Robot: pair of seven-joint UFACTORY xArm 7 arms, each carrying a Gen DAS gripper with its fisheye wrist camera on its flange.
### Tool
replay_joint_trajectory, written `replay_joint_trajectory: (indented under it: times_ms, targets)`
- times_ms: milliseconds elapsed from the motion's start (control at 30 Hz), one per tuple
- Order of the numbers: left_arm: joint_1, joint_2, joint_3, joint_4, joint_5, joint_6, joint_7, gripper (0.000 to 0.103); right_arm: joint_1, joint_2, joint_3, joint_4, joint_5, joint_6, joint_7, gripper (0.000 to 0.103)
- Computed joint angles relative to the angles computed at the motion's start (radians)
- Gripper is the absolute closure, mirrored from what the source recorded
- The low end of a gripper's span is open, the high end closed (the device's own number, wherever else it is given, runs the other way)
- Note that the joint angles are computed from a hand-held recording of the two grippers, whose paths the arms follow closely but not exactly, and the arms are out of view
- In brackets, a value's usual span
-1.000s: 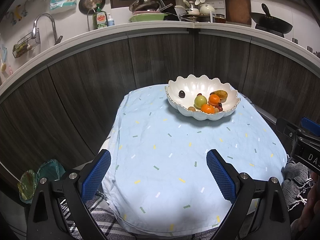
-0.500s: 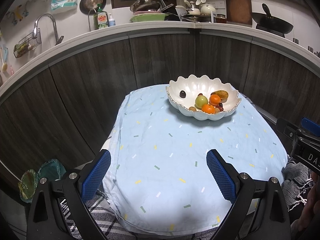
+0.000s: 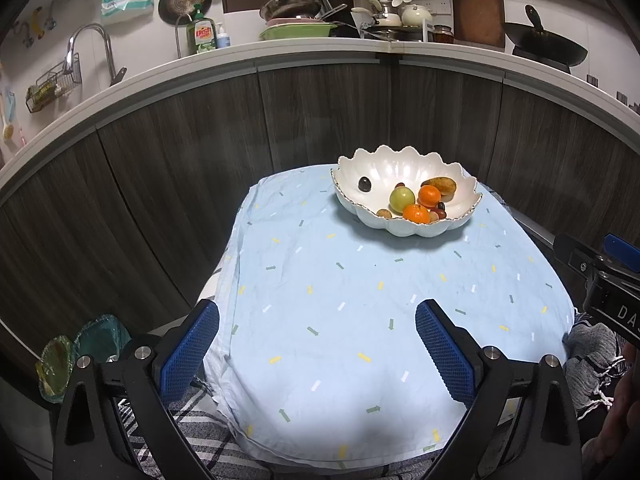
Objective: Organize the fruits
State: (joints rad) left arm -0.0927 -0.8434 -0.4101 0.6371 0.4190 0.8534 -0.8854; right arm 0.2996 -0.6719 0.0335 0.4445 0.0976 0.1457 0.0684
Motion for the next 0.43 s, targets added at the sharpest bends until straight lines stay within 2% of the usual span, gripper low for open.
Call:
replay_joint_trajectory:
  times_ms: [433]
  targets:
    - [-0.002, 0.003, 0.003, -0.013, 0.008, -0.013, -0.013, 0.002, -0.002, 0.016, 0.001, 0.002, -0.007, -0.002, 0.0, 0.013]
